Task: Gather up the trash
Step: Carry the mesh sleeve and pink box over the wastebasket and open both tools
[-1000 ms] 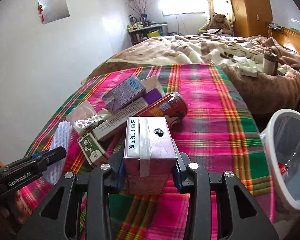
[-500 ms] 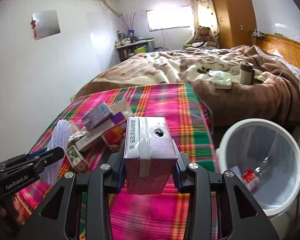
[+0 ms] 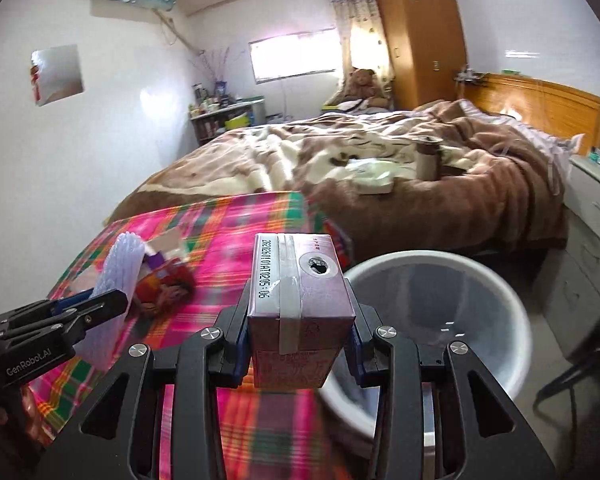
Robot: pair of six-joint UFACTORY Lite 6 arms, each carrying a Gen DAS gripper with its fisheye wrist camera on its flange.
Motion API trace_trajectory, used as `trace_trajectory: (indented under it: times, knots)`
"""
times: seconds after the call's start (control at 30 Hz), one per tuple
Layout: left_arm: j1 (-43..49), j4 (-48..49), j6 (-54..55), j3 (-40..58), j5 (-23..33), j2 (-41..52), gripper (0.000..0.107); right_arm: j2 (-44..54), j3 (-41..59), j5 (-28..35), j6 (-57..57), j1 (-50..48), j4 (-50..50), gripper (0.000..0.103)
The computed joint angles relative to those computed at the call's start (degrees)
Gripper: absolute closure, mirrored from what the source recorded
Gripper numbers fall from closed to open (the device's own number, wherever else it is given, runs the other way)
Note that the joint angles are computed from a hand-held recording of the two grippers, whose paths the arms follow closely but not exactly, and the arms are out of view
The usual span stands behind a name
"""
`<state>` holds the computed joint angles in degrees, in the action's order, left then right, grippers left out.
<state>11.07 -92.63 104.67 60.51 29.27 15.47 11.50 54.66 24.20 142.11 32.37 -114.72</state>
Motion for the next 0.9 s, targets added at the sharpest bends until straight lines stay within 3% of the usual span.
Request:
trace_trajectory:
  times: [0.47, 0.9]
  knots:
    - [-16.7, -3.5, -1.1, 5.5, -3.9, 4.8, 0.076, -5.9, -7.4, -1.1, 0.3, -10.0, -3.0, 0.064]
    - [-24.7, 1.1, -7.1, 15.3, -8.2, 15.4, 0.076, -4.1, -9.2, -9.4, 21.3, -21.4, -28.8, 0.064]
